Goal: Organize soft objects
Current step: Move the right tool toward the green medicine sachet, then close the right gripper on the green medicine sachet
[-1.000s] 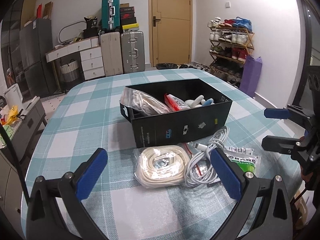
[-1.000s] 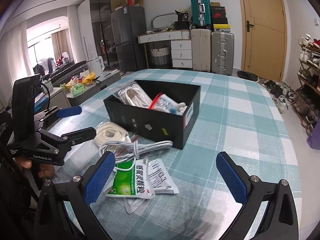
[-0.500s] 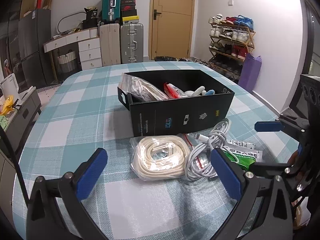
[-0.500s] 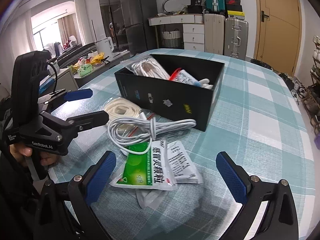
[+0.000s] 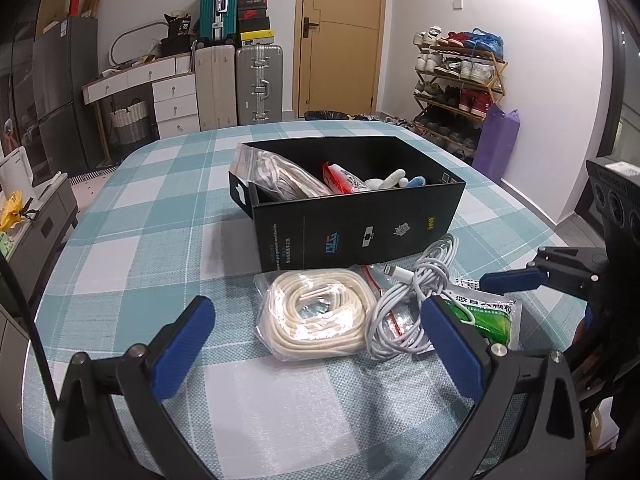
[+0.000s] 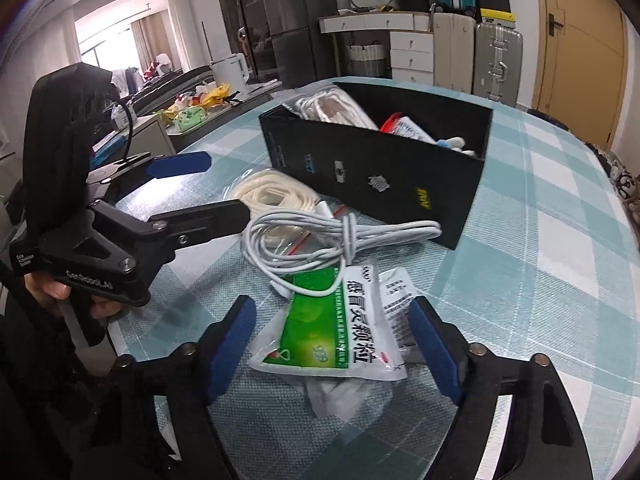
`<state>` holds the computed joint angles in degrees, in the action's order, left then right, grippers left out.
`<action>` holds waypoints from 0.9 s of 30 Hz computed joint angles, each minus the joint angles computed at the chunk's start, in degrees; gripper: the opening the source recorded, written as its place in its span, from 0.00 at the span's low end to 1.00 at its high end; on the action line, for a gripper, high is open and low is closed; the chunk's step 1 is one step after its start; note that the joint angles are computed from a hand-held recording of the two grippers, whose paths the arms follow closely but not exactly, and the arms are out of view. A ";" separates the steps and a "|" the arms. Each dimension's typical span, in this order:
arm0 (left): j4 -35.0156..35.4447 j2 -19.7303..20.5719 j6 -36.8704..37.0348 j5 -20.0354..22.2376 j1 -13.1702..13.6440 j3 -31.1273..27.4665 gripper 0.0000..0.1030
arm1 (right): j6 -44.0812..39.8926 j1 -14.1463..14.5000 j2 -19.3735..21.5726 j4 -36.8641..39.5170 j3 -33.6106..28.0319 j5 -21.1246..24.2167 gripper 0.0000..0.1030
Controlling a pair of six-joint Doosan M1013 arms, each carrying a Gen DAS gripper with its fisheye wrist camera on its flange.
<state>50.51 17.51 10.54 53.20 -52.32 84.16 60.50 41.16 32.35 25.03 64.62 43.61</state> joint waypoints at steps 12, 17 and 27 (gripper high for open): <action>-0.66 -0.18 -0.35 -0.78 0.29 0.28 1.00 | 0.42 0.48 0.16 -2.33 0.00 -0.71 0.51; -0.58 -0.24 -0.61 -0.75 0.27 0.33 1.00 | -1.58 0.49 -0.12 -1.60 0.36 -0.93 0.40; -1.30 -0.38 -0.54 -1.14 0.52 0.47 1.00 | -4.94 -0.73 -1.69 3.34 2.38 -4.12 0.16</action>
